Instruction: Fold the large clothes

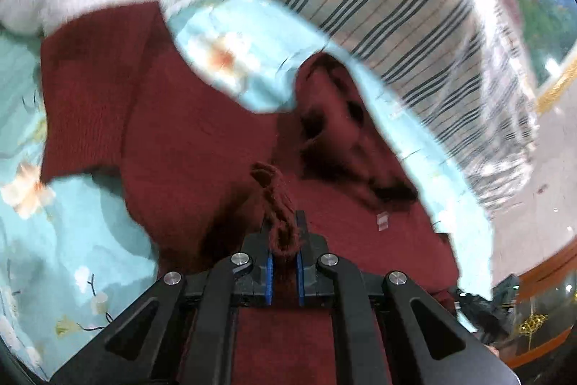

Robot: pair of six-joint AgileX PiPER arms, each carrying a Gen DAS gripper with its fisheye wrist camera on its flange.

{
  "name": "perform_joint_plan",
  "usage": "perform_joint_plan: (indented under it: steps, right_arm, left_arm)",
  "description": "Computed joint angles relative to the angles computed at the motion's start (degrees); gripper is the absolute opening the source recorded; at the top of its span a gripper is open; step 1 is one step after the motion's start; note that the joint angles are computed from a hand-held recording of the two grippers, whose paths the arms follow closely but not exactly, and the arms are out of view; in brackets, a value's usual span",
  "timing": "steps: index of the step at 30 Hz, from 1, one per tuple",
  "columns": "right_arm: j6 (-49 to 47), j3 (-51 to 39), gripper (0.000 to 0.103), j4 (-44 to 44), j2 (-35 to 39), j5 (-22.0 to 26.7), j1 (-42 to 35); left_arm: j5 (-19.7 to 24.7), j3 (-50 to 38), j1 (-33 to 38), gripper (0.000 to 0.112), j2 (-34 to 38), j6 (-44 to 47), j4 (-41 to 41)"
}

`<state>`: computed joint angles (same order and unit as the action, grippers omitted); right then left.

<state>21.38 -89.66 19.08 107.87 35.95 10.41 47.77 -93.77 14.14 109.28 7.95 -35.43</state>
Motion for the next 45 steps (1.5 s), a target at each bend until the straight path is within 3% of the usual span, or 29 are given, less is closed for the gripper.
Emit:
perform_joint_plan:
  steps: [2,6,10,12,14,16,17,18,20,21,23,26,27,28,29,33,35,37,40,41,42,45]
  right_arm:
    - [3.31,-2.20,0.007,-4.25,1.24,2.94,0.85]
    - [10.44,-2.24,0.012,-13.18,-0.83,3.38,2.86]
    - [7.98,-3.70,0.017,-12.28,-0.64,5.07,2.97]
    - [12.94,-4.77,0.019,-17.09,-0.33,5.99,4.60]
    - [17.61,-1.24,0.019,-24.19,-3.62,3.33,8.00]
    - [15.58,2.08,0.019,-24.60,-6.24,-0.32,10.60]
    - [14.24,1.82,0.019,-25.84,-6.44,0.17,12.49]
    - [13.06,-0.35,0.020,-29.38,-5.08,2.96,15.15]
    - [13.51,-5.67,0.028,-38.55,-1.23,9.67,19.26]
    - [12.13,-8.81,0.037,-42.46,1.35,12.94,20.92]
    - [7.69,-13.37,0.041,-44.20,5.23,15.98,21.91]
    - [1.02,-20.41,0.041,-46.20,11.59,21.25,22.82]
    - [-0.27,-22.88,0.034,-47.09,13.69,23.93,22.88]
    - [-0.45,-23.27,0.021,-47.40,14.08,24.35,22.81]
    - [-0.31,-21.87,0.004,-45.98,12.69,22.99,22.02]
    - [-1.27,-4.94,0.004,-29.59,-3.14,5.98,14.61]
    - [-7.42,-2.81,0.004,-21.68,-5.33,5.78,12.06]
    - [-13.09,-4.11,0.004,-18.62,-3.95,11.21,11.61]
    - [-15.55,-2.31,0.016,-14.59,-3.90,11.99,11.75]
    - [-16.85,-1.33,0.026,-12.27,-4.48,10.96,11.21]
    - [-18.51,0.86,0.034,-8.89,-6.02,8.31,10.56]
    - [-21.06,3.88,0.040,-1.19,-8.42,1.48,8.52]
  left_arm:
    - [0.52,0.23,-0.16,0.008,1.91,-0.20,-0.12]
    - [0.11,3.29,1.11,0.010,2.12,3.05,-3.57]
    - [1.88,1.01,1.61,0.025,3.52,6.06,-4.77]
    - [3.32,-1.25,0.99,0.031,4.88,6.58,-3.86]
    - [4.36,-3.25,-0.20,0.031,5.94,6.57,-2.14]
    - [3.95,-3.86,-1.52,0.031,6.27,6.68,0.06]
    - [3.57,-4.16,-2.07,0.030,6.51,6.29,1.24]
    - [3.26,-4.48,-2.55,0.028,6.69,5.79,2.47]
    - [2.11,-4.82,-3.22,0.011,6.70,5.02,4.43]
    - [1.80,-5.14,-3.33,0.011,6.74,4.73,5.13]
    - [1.09,-5.63,-3.41,0.008,6.73,4.98,5.39]
    - [1.15,-7.09,-3.81,0.008,6.95,4.21,7.02]
    - [1.29,-7.56,-3.97,0.008,7.03,4.11,7.21]
    - [1.44,-7.77,-4.01,0.007,6.91,4.11,7.28]
    - [1.79,-7.95,-3.96,0.007,6.61,4.23,7.11]
    - [1.68,-5.32,-2.36,0.007,3.55,7.34,4.01]
    - [2.13,-5.09,-2.11,0.007,3.80,7.31,4.28]
    - [2.22,-4.81,-2.24,0.007,4.48,6.37,5.22]
    - [1.31,-2.51,-2.17,0.007,4.23,6.64,4.94]
    - [0.57,-1.51,-2.23,0.007,3.84,6.80,5.27]
    - [-0.04,-0.62,-2.17,0.007,3.50,7.15,5.46]
    - [-0.79,0.04,-2.18,0.007,3.40,7.14,6.28]
